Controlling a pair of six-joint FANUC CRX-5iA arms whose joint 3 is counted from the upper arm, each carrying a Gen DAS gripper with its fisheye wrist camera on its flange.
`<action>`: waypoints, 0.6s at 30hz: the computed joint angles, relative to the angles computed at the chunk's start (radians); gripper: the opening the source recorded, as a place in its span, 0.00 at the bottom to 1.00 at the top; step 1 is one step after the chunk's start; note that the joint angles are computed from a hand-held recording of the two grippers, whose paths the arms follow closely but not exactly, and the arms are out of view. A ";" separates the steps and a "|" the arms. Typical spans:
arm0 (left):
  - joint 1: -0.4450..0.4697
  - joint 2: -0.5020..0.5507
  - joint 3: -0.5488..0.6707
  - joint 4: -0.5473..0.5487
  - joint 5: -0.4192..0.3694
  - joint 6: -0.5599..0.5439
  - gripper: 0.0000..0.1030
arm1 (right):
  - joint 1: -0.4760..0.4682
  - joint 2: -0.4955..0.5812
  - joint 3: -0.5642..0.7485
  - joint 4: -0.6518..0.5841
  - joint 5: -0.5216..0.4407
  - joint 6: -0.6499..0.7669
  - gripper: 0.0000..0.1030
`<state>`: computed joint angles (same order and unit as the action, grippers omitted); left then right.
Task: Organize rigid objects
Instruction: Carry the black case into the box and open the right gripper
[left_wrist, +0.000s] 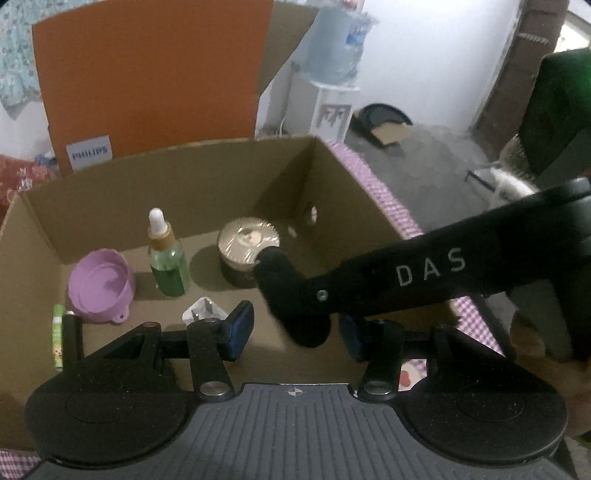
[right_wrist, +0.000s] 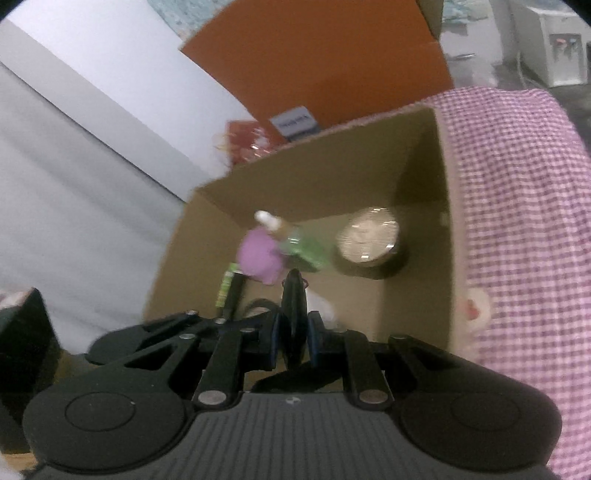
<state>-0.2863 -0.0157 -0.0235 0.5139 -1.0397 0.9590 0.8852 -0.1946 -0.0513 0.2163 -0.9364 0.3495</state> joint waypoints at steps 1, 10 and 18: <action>0.000 0.003 0.001 -0.005 0.000 0.000 0.51 | -0.001 0.011 0.010 0.002 -0.020 0.008 0.17; 0.006 0.010 0.004 -0.018 0.009 0.027 0.52 | 0.007 0.029 0.025 0.041 -0.060 0.024 0.17; 0.030 -0.040 -0.032 0.027 0.024 0.009 0.53 | 0.039 0.004 -0.008 0.124 -0.065 -0.056 0.18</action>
<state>-0.2559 -0.0558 -0.0559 0.5413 -1.0158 0.9680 0.9243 -0.1903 -0.0597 0.3400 -1.0016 0.2938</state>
